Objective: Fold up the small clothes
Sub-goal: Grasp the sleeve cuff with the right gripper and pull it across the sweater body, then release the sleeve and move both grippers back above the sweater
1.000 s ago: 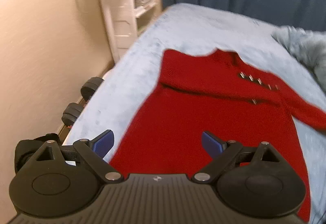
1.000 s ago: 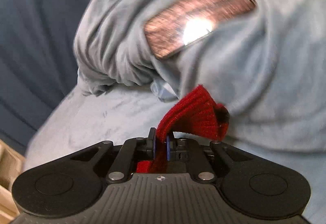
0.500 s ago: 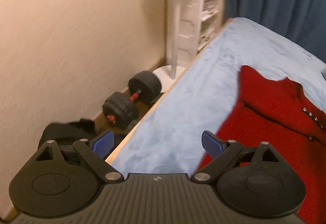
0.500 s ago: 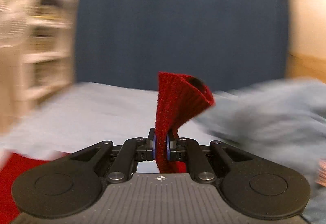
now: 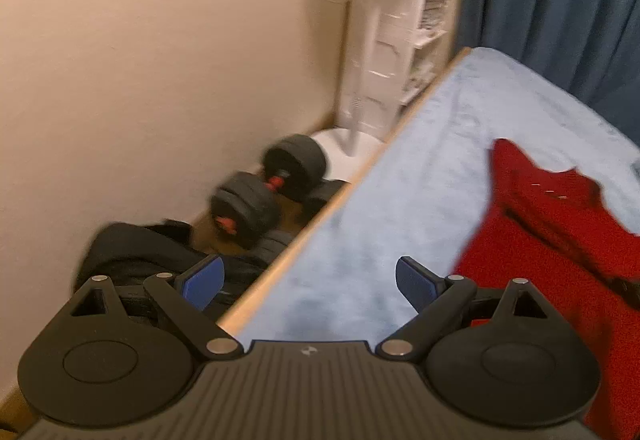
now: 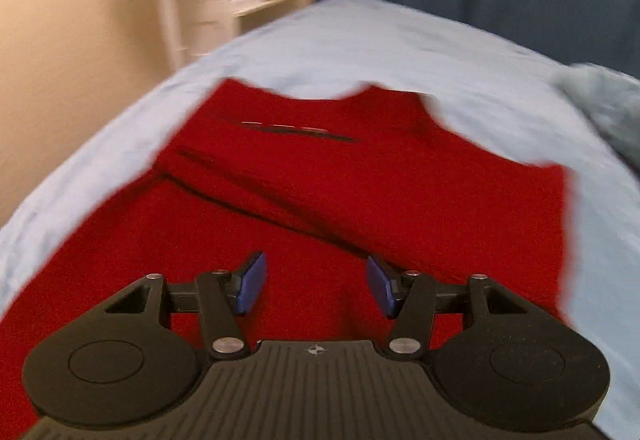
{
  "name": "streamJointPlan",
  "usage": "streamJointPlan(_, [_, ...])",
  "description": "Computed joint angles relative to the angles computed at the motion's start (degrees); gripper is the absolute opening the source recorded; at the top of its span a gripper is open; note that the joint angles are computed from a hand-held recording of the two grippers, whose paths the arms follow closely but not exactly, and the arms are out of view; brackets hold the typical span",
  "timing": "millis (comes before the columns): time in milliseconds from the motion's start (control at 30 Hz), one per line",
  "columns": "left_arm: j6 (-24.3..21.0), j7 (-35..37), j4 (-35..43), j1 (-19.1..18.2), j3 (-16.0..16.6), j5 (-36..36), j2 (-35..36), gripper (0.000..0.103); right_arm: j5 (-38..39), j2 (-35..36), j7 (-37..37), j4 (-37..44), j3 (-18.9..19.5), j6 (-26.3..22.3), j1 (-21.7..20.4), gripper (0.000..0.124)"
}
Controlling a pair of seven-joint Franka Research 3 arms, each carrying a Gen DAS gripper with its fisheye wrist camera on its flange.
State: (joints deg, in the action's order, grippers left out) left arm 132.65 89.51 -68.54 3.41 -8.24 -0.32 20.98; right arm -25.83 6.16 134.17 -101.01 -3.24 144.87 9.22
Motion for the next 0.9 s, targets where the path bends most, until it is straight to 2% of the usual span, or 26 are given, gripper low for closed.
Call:
streamJointPlan(33, [-0.5,0.6,0.0,0.3,-0.7,-1.5,-0.2,0.095,-2.3,-3.8,3.6,-3.5,-0.4,-1.3,0.4,0.057])
streamJointPlan(100, [-0.6,3.0,-0.9,0.8,-1.9,-4.1,-1.3,0.095,-5.8,-11.4,10.8,-10.0,1.2,-4.1,-0.1,0.058])
streamJointPlan(200, [0.7,8.1,-4.7,0.8,-2.9,-6.8,-4.7,0.095,-10.0,-23.0,20.9,-17.9,7.0,-9.8,-1.3,0.062])
streamJointPlan(267, [0.3,13.0,-7.9,1.2,-3.6,-10.4,-7.8,0.095,-11.5,-27.6,23.8,-20.4,11.0,-12.9,-2.1,0.072])
streamJointPlan(333, [0.1,17.3,-12.0,1.3,-3.6,-14.3,-11.5,0.095,-11.6,-32.3,24.4,-22.2,14.9,-16.4,-2.2,0.073])
streamJointPlan(433, [0.3,24.6,-19.2,0.6,-2.5,-20.5,-17.9,0.097,-9.9,-36.2,24.7,-22.9,19.4,-19.9,-2.1,0.074])
streamJointPlan(467, [0.4,26.7,-21.5,0.0,-1.9,-22.0,-20.0,0.103,-8.8,-37.7,24.8,-22.7,20.7,-21.5,-1.8,0.074])
streamJointPlan(533, [1.6,30.6,-27.2,-1.3,-0.4,-25.1,-24.7,0.103,-7.4,-40.3,25.5,-22.7,23.1,-23.8,-1.4,0.074])
streamJointPlan(633, [1.1,36.6,-32.8,-3.8,2.1,-28.8,-29.6,0.103,-6.6,-42.3,25.9,-22.3,26.2,-26.3,-1.3,0.074])
streamJointPlan(767, [1.0,38.4,-37.2,-7.0,4.8,-29.8,-33.9,0.103,-6.5,-44.3,27.1,-22.6,28.5,-27.9,-1.8,0.074])
streamJointPlan(900, [1.5,39.7,-39.5,-9.1,6.7,-30.9,-36.6,0.103,-6.6,-46.0,28.5,-23.4,29.2,-27.3,-2.8,0.075])
